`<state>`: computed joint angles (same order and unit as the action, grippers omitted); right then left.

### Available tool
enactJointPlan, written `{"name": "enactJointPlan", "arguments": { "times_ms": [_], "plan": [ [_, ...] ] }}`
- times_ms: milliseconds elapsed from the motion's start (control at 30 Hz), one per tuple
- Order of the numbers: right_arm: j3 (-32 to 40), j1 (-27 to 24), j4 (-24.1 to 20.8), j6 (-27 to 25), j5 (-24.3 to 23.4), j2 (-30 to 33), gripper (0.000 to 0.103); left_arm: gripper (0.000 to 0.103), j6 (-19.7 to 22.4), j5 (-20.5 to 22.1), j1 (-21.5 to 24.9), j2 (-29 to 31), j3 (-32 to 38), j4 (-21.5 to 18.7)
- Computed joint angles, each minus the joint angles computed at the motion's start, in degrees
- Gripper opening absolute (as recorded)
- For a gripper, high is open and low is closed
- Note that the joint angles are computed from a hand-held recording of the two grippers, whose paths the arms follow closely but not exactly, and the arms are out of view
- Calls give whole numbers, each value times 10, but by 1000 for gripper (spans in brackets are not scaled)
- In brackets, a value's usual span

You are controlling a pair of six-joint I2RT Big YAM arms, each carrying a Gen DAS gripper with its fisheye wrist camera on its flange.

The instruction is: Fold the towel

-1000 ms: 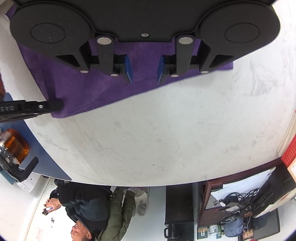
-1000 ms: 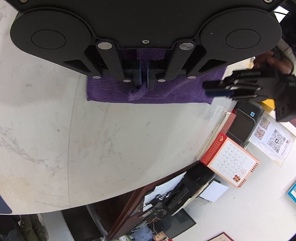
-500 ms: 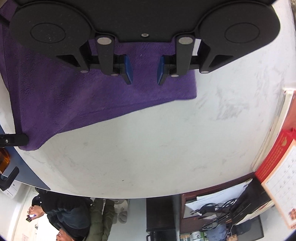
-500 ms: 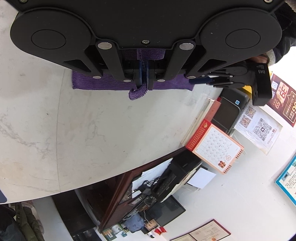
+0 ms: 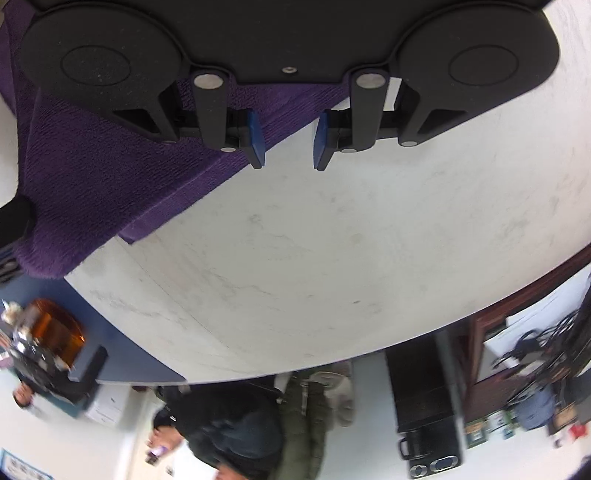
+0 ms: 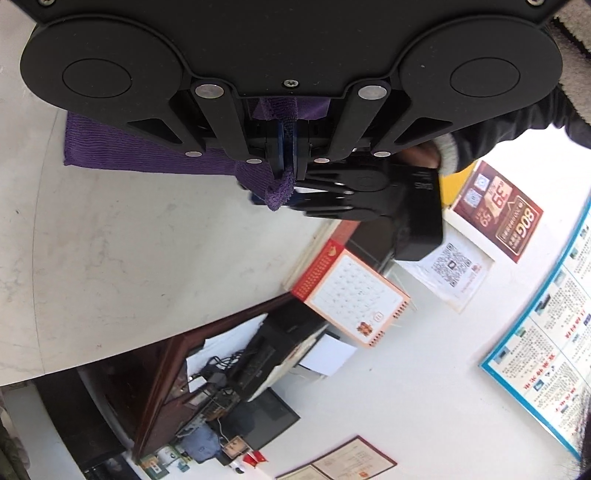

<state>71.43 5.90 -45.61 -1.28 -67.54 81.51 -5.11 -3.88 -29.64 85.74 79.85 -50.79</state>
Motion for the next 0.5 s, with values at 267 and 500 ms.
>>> {"name": "enactJointPlan", "arguments": {
  "times_ms": [267, 500],
  "plan": [
    [-11, -12, -9, -2, -6, -3, 4, 27, 83, 26, 2, 24, 23, -19],
    [-26, -16, 5, 16, -4, -8, 4, 26, 130, 56, -2, 30, 33, -21]
  ]
}}
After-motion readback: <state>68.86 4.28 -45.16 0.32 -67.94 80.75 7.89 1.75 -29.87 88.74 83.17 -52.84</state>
